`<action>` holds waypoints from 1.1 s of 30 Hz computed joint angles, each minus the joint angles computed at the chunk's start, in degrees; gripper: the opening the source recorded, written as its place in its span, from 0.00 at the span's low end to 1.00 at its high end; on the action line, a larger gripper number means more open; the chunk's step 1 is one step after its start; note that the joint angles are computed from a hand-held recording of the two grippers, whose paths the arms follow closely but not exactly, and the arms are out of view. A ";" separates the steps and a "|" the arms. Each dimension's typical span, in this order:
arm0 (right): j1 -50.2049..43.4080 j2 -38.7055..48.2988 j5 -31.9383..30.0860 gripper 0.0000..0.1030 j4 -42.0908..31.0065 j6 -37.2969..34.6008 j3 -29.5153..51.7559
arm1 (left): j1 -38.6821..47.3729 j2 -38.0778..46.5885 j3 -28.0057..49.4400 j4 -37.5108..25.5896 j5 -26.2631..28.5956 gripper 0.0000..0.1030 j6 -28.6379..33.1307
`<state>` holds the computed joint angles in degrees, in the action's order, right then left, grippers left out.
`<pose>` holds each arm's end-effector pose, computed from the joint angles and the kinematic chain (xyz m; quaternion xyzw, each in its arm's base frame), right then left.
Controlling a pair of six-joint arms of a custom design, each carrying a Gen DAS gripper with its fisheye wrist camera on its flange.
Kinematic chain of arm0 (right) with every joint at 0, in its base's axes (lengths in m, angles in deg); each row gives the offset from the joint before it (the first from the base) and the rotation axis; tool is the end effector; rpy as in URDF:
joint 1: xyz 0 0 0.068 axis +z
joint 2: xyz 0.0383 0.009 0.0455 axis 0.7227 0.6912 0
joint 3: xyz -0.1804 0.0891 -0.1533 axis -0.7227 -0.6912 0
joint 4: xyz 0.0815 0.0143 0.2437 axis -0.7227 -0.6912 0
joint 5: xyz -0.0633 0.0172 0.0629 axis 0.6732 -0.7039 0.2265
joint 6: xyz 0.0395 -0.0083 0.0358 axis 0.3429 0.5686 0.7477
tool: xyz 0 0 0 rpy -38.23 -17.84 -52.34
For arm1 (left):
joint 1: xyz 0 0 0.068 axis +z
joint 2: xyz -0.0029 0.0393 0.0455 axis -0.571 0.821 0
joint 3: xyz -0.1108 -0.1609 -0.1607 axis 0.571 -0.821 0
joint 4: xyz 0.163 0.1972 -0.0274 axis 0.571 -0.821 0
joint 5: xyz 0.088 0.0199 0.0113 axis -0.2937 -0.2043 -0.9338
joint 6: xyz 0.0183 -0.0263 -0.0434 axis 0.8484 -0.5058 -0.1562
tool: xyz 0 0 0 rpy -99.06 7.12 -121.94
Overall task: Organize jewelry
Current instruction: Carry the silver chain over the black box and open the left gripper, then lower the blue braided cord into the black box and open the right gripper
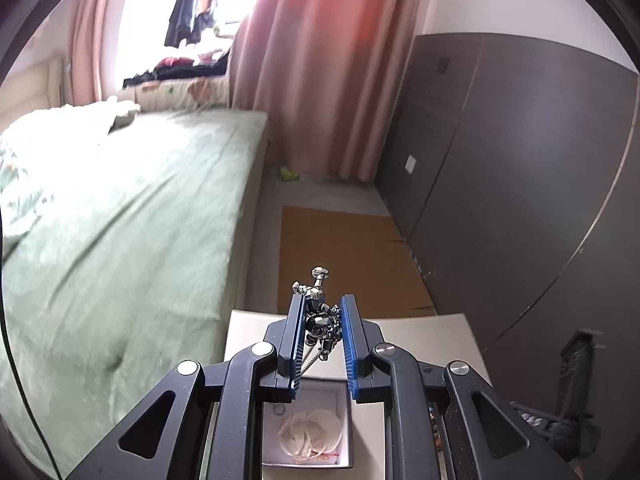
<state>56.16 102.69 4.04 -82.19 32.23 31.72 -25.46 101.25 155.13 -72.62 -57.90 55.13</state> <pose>0.2164 0.0589 0.2887 0.0112 0.9004 0.3725 0.2243 0.1483 0.0205 0.4371 -0.1187 0.8964 -0.0464 0.4246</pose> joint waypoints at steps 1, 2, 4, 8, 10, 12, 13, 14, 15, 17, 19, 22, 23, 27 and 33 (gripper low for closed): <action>0.60 0.14 0.30 0.11 0.15 0.05 0.08 | 0.46 -1.60 -3.83 1.74 -0.99 0.17 -0.33; 0.94 -0.02 0.36 0.11 0.18 0.03 0.02 | 1.00 -2.03 -5.62 2.48 -0.49 0.17 -0.47; 1.75 0.06 0.46 0.11 0.64 0.14 0.08 | 2.74 -3.15 -11.78 4.54 2.74 0.17 -0.38; 3.39 0.04 0.28 0.11 2.60 1.55 -0.04 | 3.99 -4.68 -19.23 7.48 4.79 0.17 1.39; 4.60 -0.14 0.52 0.11 4.04 2.51 -0.60 | 5.47 -4.62 -22.30 9.01 6.30 0.18 2.07; 5.87 -0.23 1.19 0.11 4.78 2.91 -1.01 | 7.18 -3.49 -24.39 9.63 8.03 0.18 2.48; 7.02 -0.12 1.76 0.11 5.21 3.13 -1.07 | 8.13 -2.90 -25.00 9.90 9.11 0.18 3.13; 7.82 -0.08 2.12 0.11 5.49 3.26 -1.12 | 8.61 -3.03 -25.50 10.06 9.44 0.18 3.51; 8.77 -0.03 2.57 0.11 5.91 3.39 -1.18 | 9.21 -2.80 -25.91 10.32 9.69 0.18 3.87; 9.79 -0.36 2.42 0.11 7.16 3.86 -1.80 | 10.22 -2.01 -26.26 10.03 11.52 0.18 3.94; 10.50 -0.81 2.98 0.11 8.09 4.34 -2.31 | 10.87 -0.89 -26.68 9.54 13.71 0.18 3.65; 11.70 -1.48 3.97 0.11 8.92 5.53 -2.68 | 12.01 1.73 -25.15 6.53 16.62 0.19 4.32; 12.07 -1.72 4.06 0.11 9.62 5.95 -2.99 | 12.46 2.01 -25.03 5.95 17.31 0.19 4.56; 15.27 -1.78 5.17 0.11 12.90 8.71 -3.70 | 16.45 2.15 -23.53 3.92 18.97 0.38 6.57; 21.32 -0.53 7.07 0.11 18.64 13.21 -4.62 | 23.41 -0.80 -22.06 3.29 20.56 0.78 8.95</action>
